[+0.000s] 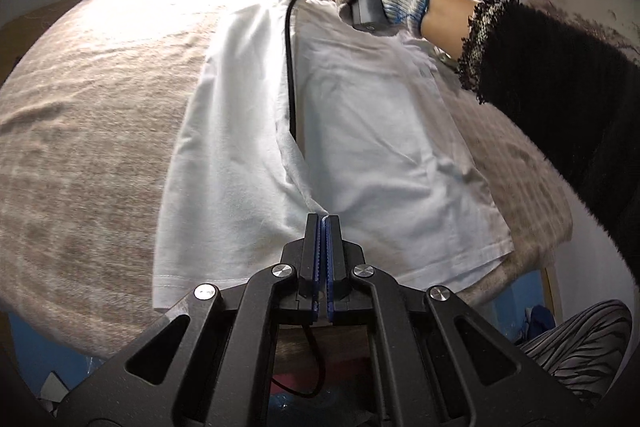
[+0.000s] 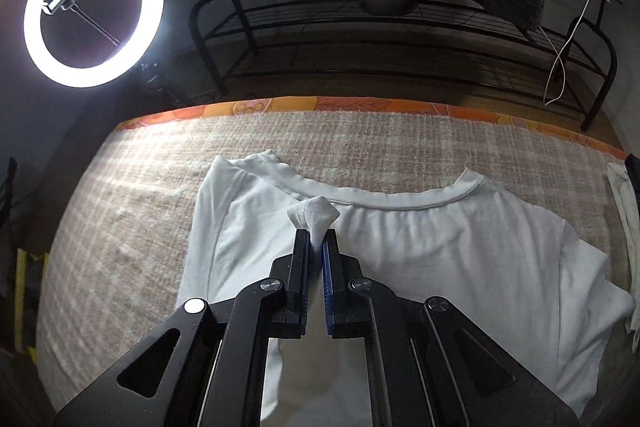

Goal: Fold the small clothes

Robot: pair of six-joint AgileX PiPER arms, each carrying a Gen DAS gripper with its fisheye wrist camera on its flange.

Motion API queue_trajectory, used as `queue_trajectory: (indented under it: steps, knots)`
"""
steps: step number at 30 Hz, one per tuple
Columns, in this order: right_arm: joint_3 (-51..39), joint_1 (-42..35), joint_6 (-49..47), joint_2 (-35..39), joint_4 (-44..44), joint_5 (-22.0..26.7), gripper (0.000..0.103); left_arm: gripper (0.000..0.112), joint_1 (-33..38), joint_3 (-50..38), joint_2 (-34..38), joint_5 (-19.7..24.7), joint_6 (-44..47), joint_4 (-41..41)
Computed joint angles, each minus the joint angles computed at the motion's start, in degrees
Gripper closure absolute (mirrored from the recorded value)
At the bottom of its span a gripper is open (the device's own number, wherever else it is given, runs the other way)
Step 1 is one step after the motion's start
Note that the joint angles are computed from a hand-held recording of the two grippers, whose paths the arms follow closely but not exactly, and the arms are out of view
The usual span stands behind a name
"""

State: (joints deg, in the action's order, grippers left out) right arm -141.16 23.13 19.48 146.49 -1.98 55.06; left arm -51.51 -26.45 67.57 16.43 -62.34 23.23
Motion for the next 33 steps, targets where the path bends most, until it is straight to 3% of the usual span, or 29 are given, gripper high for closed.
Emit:
queue_trajectory:
  steps: [2, 5, 6, 7, 8, 10, 12, 16, 19, 23, 27, 30, 33]
  knots:
    - [-1.4, 0.1, -0.3, 0.6, -0.5, 1.5, 0.097, 0.112, 0.7, 0.5, 0.2, -1.3, 4.1, -3.9]
    - [-5.3, 0.5, 1.0, 1.7, -2.6, 6.4, 0.081, 0.109, 0.2, 0.4, 0.3, -1.0, 7.1, -6.4]
    - [-2.6, 0.4, 1.5, 0.0, -3.5, 5.4, 0.070, 0.101, 0.2, 0.4, 0.0, -0.8, 9.4, -8.5]
    - [2.3, 0.3, 2.2, -2.8, -4.3, 2.9, 0.067, 0.095, 0.1, 0.7, -1.0, -0.8, 12.8, -11.7]
    - [8.1, -0.1, 2.9, -6.3, -4.8, 0.3, 0.065, 0.083, -0.2, 0.9, -1.5, -1.1, 13.8, -12.8]
    - [16.5, -1.1, 3.3, -12.0, -4.2, -3.6, 0.065, 0.079, -1.9, 1.8, -4.3, -0.8, 13.5, -12.1]
    - [24.8, -1.8, 3.6, -17.9, -3.4, -7.1, 0.065, 0.079, -2.4, 2.5, -8.6, 1.3, 18.6, -16.0]
    - [42.7, -3.5, 3.3, -31.3, -0.4, -14.2, 0.065, 0.079, 2.2, 4.1, -20.3, 7.0, 40.2, -35.0]
    - [55.0, -4.3, 1.9, -41.0, 4.1, -17.5, 0.065, 0.079, 6.9, 4.1, -27.4, 12.6, 45.5, -37.4]
    - [70.4, -3.5, -0.5, -54.7, 8.7, -20.0, 0.065, 0.079, 23.8, 3.8, -34.4, 22.1, 62.1, -48.8]
    - [82.7, 1.8, 1.2, -65.3, 10.6, -20.3, 0.065, 0.079, 33.7, 5.2, -30.5, 22.3, 64.0, -48.1]
    - [90.7, 7.9, 1.8, -68.7, 15.4, -22.4, 0.065, 0.079, 46.2, 7.9, -21.9, 23.1, 80.3, -62.0]
    - [96.2, 16.6, 2.8, -66.6, 20.2, -27.2, 0.065, 0.079, 51.6, 10.2, -15.9, 23.2, 90.0, -69.5]
